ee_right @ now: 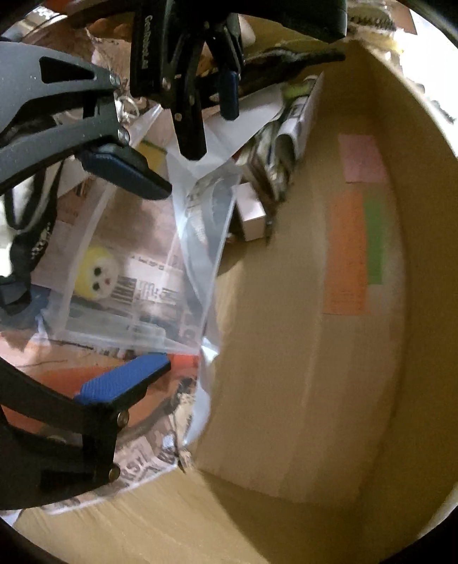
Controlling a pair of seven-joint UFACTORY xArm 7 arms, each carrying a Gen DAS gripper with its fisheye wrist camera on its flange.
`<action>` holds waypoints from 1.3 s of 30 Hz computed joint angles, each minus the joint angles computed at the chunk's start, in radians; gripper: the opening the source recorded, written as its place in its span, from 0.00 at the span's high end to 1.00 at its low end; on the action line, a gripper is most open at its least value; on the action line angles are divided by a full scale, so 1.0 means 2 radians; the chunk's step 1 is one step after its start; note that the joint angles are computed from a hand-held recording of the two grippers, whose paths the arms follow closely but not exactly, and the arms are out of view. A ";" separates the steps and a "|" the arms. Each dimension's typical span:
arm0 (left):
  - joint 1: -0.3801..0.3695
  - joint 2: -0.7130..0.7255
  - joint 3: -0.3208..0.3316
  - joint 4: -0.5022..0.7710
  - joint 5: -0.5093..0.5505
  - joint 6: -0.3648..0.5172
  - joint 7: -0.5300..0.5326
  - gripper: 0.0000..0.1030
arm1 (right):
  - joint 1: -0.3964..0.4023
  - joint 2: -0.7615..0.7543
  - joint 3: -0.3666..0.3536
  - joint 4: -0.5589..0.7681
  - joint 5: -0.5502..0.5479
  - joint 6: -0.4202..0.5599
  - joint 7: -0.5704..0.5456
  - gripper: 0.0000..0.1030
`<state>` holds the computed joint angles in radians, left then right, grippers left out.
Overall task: Organize soft objects
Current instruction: 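Carry the sponge and felt ball into the clear box and open both tools, then grasp the white cloth with the left tool while the right tool grasps the black eye mask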
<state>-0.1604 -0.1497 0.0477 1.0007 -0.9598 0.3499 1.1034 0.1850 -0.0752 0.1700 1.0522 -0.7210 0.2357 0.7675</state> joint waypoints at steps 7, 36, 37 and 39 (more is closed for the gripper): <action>-0.008 -0.057 0.023 -0.053 -0.020 0.005 0.030 0.02 | -0.024 -0.066 0.026 -0.053 -0.041 -0.026 0.052 0.00; -0.036 -0.099 0.066 -0.176 0.038 0.041 -0.004 0.30 | 0.080 -0.072 0.017 -0.162 0.280 -0.029 -0.181 0.61; -0.036 -0.094 0.064 -0.173 0.034 0.044 -0.003 0.34 | 0.086 -0.072 0.012 -0.164 0.293 -0.033 -0.195 0.63; -0.033 -0.083 0.058 -0.164 0.030 0.052 -0.001 0.41 | 0.091 -0.074 0.008 -0.167 0.312 -0.039 -0.209 0.72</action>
<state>-0.2270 -0.3153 0.1643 0.6720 -0.8992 0.4535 1.1011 0.3669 -0.2227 0.1855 0.7186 -0.0974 0.1568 0.3492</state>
